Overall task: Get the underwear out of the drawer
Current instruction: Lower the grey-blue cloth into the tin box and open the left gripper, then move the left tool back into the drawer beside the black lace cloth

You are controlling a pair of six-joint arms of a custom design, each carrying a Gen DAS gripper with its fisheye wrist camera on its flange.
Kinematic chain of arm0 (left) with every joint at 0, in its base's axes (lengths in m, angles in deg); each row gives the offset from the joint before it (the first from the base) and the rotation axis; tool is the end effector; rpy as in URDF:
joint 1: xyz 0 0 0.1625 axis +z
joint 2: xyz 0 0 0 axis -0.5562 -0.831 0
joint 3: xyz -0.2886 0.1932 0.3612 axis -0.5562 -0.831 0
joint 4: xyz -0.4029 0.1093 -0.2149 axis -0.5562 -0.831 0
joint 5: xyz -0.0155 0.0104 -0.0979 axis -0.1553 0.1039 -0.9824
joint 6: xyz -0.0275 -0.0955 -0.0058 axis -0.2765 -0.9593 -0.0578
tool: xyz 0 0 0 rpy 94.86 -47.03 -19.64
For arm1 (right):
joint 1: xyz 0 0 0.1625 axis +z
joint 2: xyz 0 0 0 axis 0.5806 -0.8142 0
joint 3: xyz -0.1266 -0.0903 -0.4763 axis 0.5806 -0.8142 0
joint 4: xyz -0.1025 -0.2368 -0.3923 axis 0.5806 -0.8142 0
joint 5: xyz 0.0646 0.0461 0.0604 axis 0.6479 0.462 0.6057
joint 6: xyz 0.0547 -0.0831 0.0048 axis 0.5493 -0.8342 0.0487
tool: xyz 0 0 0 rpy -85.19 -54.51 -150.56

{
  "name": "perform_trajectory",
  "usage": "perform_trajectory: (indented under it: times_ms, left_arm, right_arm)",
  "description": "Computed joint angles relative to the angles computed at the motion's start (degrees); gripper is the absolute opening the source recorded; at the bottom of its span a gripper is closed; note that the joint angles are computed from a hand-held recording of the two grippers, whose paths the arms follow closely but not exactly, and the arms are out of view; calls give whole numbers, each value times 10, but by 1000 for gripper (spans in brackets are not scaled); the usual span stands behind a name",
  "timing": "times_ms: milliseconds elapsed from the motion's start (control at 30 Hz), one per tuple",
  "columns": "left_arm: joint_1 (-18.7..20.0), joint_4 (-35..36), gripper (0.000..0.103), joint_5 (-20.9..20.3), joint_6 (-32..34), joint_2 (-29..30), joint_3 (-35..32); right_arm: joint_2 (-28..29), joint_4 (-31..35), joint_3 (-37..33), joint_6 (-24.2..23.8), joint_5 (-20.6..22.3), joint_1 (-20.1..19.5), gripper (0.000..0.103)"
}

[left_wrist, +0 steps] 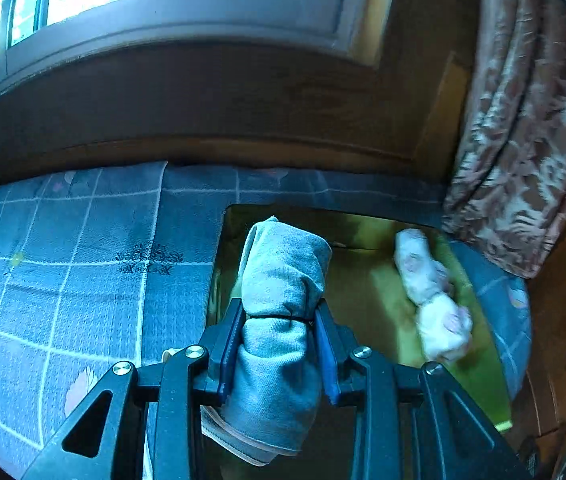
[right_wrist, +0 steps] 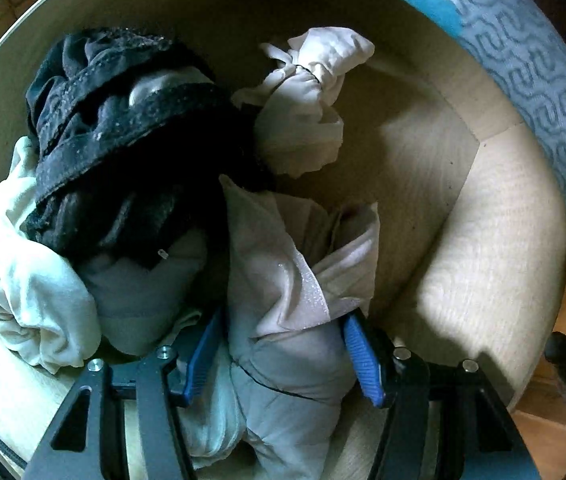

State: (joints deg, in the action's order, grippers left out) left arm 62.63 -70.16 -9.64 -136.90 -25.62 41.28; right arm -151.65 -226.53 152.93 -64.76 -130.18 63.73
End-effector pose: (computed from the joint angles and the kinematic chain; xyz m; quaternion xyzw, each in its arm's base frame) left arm -0.3760 -0.4597 0.2410 -0.0238 0.8428 -0.4145 0.3426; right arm 0.1294 -0.3945 0.2009 0.5491 -0.7460 -0.1219 0.3565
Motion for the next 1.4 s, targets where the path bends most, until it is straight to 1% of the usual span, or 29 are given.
perform_trajectory:
  times_ms: [167,300,400,467,667,767,867,933,1067,1133,1200,1267,1400]
  left_arm:
    - [37,48,33,7,-5,23,-36]
    - [67,53,33,6,-4,36,-56]
    - [85,40,33,4,6,46,-66]
    - [90,39,33,5,9,52,-71]
    - [93,113,34,16,-8,72,-97]
    - [93,110,36,16,-3,72,-97]
    - [86,92,43,22,-6,64,-88]
    - [78,79,45,32,-12,54,-78]
    - [56,97,46,42,-45,40,-70]
    - [34,111,46,48,-59,31,-59]
    - [15,105,46,51,-55,21,-41]
    - [-9,84,46,47,-38,10,-18]
    - [-54,100,46,33,-63,-7,11]
  right_arm:
    - [1,3,-3,2,5,0,62]
    - [0,10,-7,4,7,1,62]
    - [-3,17,-8,4,9,1,62]
    - [-5,19,-9,3,11,1,62]
    - [-8,24,-9,1,16,-2,62]
    - [-8,24,-10,0,17,-3,62]
    - [-8,23,-10,-2,18,-4,62]
    - [-9,23,-10,-2,19,-4,62]
    - [-9,24,-10,-2,19,-4,62]
    - [-10,26,-11,-1,21,-4,62]
    - [-12,30,-12,-1,24,-4,62]
    - [-12,31,-13,0,25,-3,62]
    - [-12,30,-13,0,23,-3,62]
